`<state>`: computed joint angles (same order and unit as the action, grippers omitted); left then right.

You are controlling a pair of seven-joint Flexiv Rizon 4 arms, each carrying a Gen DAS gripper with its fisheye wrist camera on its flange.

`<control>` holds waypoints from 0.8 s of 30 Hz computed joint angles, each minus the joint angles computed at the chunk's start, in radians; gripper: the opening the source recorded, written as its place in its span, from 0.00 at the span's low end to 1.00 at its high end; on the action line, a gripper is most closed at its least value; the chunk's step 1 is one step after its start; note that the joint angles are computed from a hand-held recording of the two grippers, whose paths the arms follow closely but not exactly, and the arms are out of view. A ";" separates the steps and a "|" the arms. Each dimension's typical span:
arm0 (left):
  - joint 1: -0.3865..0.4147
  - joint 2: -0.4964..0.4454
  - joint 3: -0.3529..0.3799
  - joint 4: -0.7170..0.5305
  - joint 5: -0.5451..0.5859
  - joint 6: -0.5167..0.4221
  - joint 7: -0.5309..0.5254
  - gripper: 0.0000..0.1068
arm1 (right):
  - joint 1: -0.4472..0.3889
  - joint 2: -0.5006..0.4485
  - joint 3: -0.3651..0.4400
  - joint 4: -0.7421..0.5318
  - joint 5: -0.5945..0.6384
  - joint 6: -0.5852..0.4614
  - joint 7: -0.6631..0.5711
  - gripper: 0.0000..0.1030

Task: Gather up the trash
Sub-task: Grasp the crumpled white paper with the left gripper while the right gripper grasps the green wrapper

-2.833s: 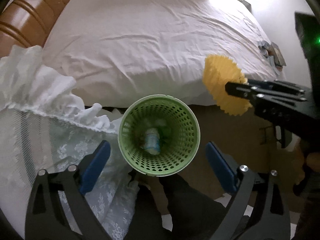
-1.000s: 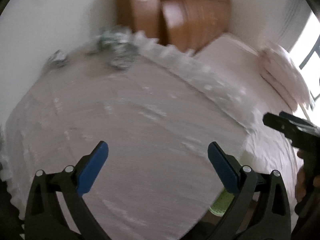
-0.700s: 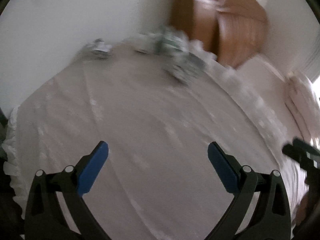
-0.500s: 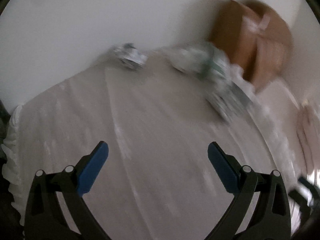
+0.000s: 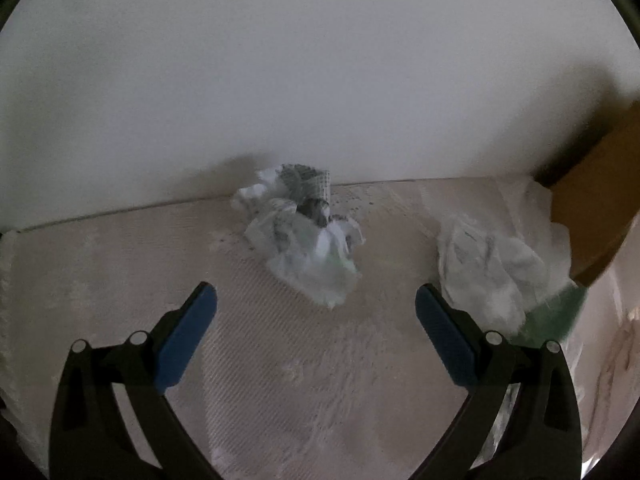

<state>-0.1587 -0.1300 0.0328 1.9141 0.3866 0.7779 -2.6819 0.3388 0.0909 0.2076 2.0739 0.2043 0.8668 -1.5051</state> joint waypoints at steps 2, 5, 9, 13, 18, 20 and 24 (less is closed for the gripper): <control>0.009 -0.020 0.003 -0.005 -0.016 0.010 -0.002 0.89 | 0.006 -0.026 0.000 -0.022 -0.008 0.008 -0.005 0.98; 0.021 -0.042 0.011 0.000 -0.044 0.052 0.009 0.78 | 0.018 -0.079 0.006 -0.062 -0.038 0.041 -0.026 0.98; 0.019 -0.053 0.022 -0.006 -0.043 0.060 0.034 0.59 | 0.025 -0.135 0.015 -0.087 -0.119 0.107 -0.104 0.98; 0.018 -0.055 0.028 -0.011 -0.021 0.065 0.081 0.43 | 0.033 -0.185 0.017 -0.082 -0.268 0.192 -0.182 0.98; 0.027 -0.023 0.031 0.028 -0.031 0.087 0.150 0.24 | 0.037 -0.273 0.018 -0.102 -0.379 0.303 -0.308 0.98; 0.026 0.004 0.034 0.050 -0.015 0.098 0.148 0.24 | 0.048 -0.322 0.006 -0.120 -0.448 0.339 -0.346 0.98; 0.037 0.058 0.029 0.090 0.032 0.109 0.167 0.24 | 0.098 -0.393 -0.072 -0.130 -0.641 0.414 -0.297 0.98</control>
<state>-0.1218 -0.0725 0.0622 2.0042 0.4187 0.8871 -2.5146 0.4371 -0.3019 0.1360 1.9435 -0.4363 1.2813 -1.8017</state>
